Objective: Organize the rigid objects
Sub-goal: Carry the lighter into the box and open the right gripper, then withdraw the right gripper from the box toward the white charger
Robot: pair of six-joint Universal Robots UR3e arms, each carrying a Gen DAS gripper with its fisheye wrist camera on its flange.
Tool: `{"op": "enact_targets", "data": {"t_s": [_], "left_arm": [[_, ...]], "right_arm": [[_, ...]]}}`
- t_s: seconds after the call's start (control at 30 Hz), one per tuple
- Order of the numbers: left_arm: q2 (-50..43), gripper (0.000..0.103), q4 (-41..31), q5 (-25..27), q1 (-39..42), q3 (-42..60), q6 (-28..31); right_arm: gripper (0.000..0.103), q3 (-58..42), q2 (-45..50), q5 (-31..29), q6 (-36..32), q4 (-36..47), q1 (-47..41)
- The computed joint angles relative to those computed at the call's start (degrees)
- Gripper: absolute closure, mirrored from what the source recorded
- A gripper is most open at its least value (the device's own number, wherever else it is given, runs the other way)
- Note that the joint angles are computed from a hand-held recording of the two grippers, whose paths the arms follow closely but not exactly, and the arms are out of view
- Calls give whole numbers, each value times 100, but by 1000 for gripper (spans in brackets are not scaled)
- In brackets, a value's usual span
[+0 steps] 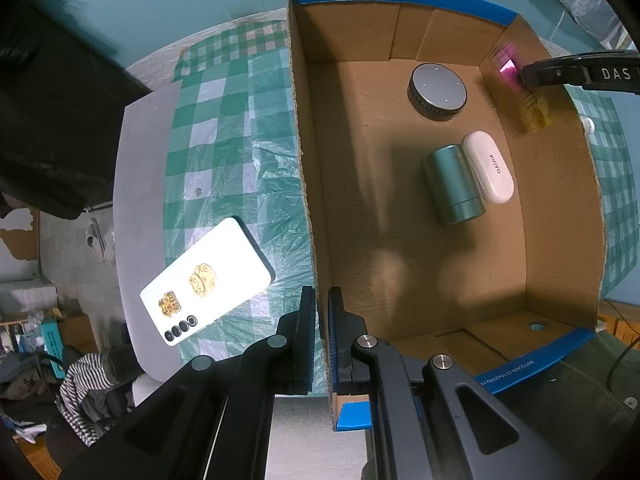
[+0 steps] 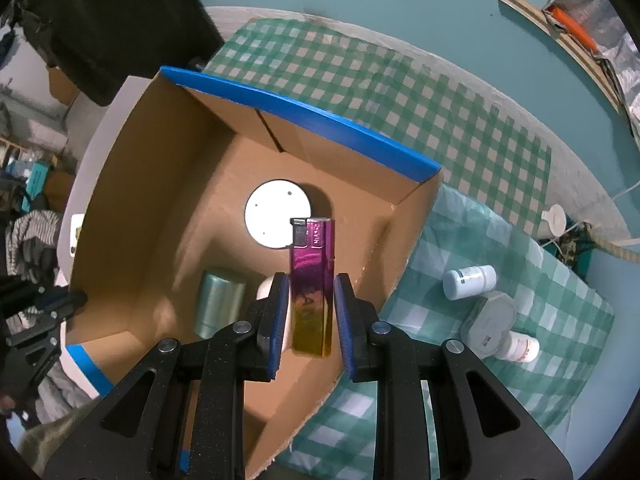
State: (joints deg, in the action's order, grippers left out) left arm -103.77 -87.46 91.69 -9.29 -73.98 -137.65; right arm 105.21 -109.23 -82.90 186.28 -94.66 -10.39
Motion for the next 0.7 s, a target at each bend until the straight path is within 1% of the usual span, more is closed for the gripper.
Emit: {"op": "enact_targets", "data": {"t_s": [0.23,0.33,0.57,0.7], "left_arm": [[-12,98,-2,-1,12,26,15],[-13,98,6,8,17,27,37],[11,98,11,13,21,10,56],[8,98,4,12,18,15,50]], "right_arm": [[80,-70,-35,-64,94,70,11],[72,-182,-72,-94,126,168,53],[65,-477,-204,-243,265,347,99],[64,-609,-305,-269,255,509,67]]}}
